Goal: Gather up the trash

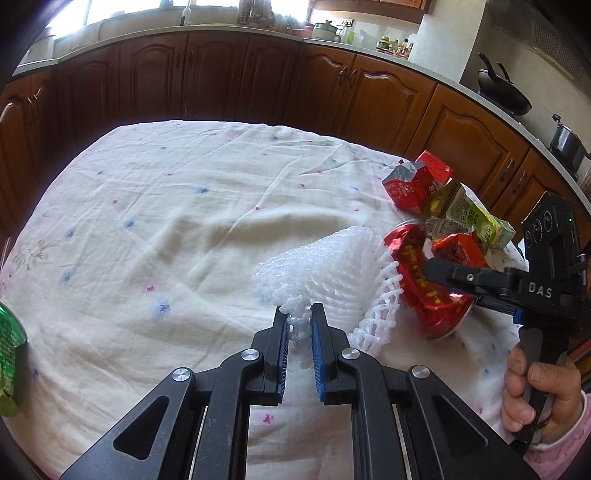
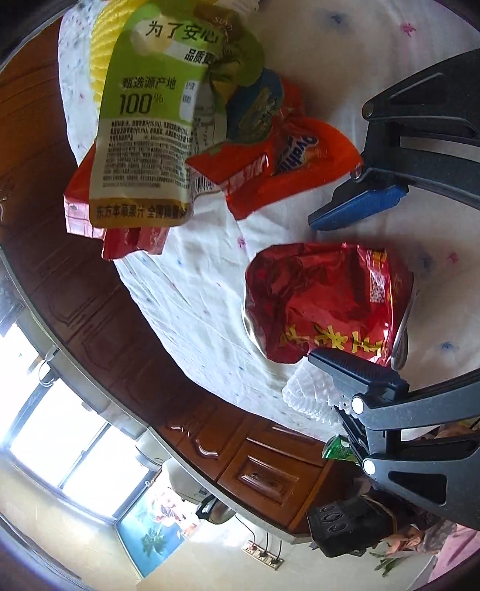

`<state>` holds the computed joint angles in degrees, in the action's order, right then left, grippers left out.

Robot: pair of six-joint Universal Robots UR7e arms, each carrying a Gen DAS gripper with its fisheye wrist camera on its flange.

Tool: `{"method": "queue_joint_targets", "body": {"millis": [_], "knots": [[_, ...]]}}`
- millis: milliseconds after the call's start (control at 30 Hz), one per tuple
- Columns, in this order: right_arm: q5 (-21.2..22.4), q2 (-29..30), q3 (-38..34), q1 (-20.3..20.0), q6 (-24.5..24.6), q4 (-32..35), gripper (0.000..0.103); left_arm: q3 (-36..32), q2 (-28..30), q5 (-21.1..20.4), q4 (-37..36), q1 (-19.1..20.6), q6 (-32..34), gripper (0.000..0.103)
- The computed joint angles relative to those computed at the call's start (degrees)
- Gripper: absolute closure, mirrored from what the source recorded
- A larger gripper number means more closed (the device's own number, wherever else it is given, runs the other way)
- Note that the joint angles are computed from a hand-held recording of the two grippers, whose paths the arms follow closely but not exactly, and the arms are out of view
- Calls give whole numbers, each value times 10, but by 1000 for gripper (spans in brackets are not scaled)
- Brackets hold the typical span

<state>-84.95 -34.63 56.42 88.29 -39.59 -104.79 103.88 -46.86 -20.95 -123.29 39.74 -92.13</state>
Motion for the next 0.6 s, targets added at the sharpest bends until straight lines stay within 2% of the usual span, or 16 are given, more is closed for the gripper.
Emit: {"method": "queue_joint_targets", "body": {"millis": [33, 100, 167, 233, 300, 400, 467, 600], "knots": [[-2, 1, -2, 1, -1, 8, 66, -2, 0, 1, 5, 0, -1, 92], [12, 6, -12, -2, -2, 39, 69, -5, 1, 5, 3, -2, 5, 92], [4, -7, 9, 2, -18, 18, 71, -11, 5, 8, 4, -3, 12, 92], [9, -21, 24, 3, -32, 8, 83, -15, 9, 11, -14, -4, 32, 92], [16, -37, 38, 4, -42, -3, 85, -20, 16, 15, -42, -6, 66, 92], [1, -65, 70, 5, -67, -48, 86, -34, 30, 18, -76, -8, 111, 92], [3, -75, 75, 1, -67, -60, 92, -41, 41, 17, -114, -9, 152, 92], [3, -100, 87, -10, -67, -90, 92, -68, 69, 16, -191, -11, 251, 92]]}}
